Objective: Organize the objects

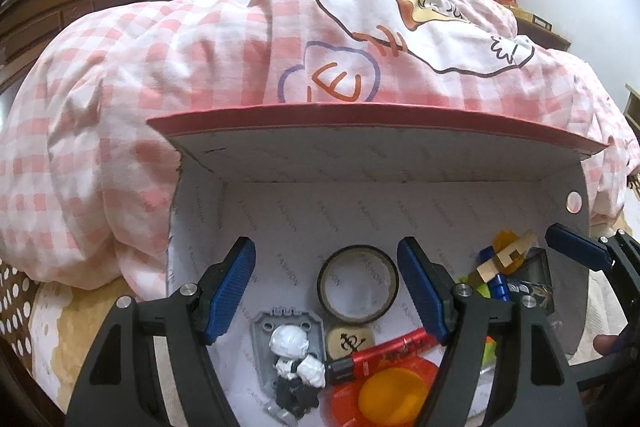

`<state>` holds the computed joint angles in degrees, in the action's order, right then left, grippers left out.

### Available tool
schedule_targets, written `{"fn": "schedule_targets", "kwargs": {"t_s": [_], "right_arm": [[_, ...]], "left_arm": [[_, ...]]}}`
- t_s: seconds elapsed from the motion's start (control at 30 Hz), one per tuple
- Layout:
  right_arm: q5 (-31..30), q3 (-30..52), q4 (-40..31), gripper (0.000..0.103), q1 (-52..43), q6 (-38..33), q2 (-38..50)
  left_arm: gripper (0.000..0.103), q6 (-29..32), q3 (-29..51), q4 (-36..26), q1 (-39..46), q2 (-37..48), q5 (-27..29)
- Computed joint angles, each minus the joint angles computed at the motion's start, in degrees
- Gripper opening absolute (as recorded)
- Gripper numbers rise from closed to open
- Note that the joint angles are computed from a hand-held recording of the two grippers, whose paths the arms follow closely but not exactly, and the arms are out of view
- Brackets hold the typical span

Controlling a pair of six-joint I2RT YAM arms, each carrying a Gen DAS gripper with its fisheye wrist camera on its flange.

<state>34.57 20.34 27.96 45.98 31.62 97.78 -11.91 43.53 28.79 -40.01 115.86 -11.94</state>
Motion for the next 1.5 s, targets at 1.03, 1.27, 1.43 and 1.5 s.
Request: {"fn": "schedule_targets", "kwargs": {"t_s": [1.03,1.27,1.43,1.5], "right_arm": [[7.83,-1.64,-27.09,0.084,28.52,40.68,-12.24],[7.60,-0.69,-27.27,0.084,32.45,49.41,-4.17],[6.98,-0.70,-24.11,0.084,32.56,51.00,0.86],[6.67,-1.08,-22.73,0.084,32.22,51.17,1.83]], "left_arm": [[0.074,-10.29,-30.19,3.08,-8.28,-21.67,-7.30],[0.074,-13.35,-31.19,6.04,-10.93,-15.43,-7.41],[0.074,-14.30,-29.83,7.79,-10.61,-10.92,-6.20],[0.074,-14.56,-29.41,8.42,-10.61,-9.65,-6.03]]}}
